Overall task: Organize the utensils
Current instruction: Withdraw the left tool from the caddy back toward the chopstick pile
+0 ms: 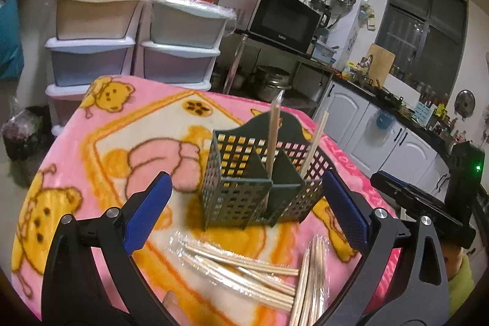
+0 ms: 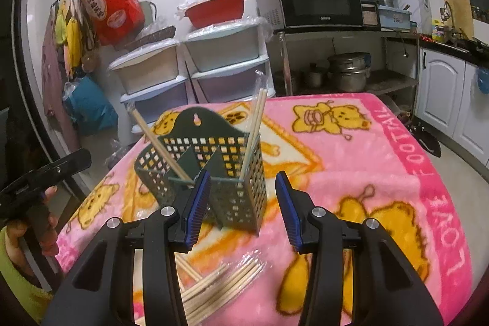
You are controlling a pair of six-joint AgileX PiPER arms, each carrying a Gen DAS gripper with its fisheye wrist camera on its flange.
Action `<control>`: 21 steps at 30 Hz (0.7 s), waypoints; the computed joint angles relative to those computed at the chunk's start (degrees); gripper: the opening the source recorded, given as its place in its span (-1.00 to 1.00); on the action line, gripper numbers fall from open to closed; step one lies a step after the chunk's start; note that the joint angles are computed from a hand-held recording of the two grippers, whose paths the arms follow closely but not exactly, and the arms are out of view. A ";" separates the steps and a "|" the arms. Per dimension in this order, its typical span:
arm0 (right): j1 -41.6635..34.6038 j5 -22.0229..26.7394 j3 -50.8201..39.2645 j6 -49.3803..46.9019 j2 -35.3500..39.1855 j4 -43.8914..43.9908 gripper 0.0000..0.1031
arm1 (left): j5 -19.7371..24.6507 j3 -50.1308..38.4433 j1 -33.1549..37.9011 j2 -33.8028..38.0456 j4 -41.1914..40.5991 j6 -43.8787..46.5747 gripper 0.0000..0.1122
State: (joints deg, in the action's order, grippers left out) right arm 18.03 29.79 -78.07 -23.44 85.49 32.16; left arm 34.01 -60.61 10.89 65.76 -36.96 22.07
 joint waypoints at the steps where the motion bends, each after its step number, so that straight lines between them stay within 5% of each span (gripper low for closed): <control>1: 0.10 0.14 0.35 -0.05 -0.12 -0.08 -0.18 | 0.42 0.39 0.44 -0.03 -0.67 0.64 0.62; 15: 0.41 1.14 3.56 -0.05 -0.66 -0.70 -0.18 | 3.55 5.78 5.41 0.47 -4.53 5.64 0.62; 21: 0.53 1.36 4.55 -0.45 -0.54 -0.71 -0.18 | 4.48 7.74 5.69 1.21 -4.65 7.26 0.43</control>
State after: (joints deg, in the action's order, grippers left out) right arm 18.56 31.15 -73.52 -23.89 84.94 31.45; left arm 38.49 -52.87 16.57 66.97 -41.61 29.33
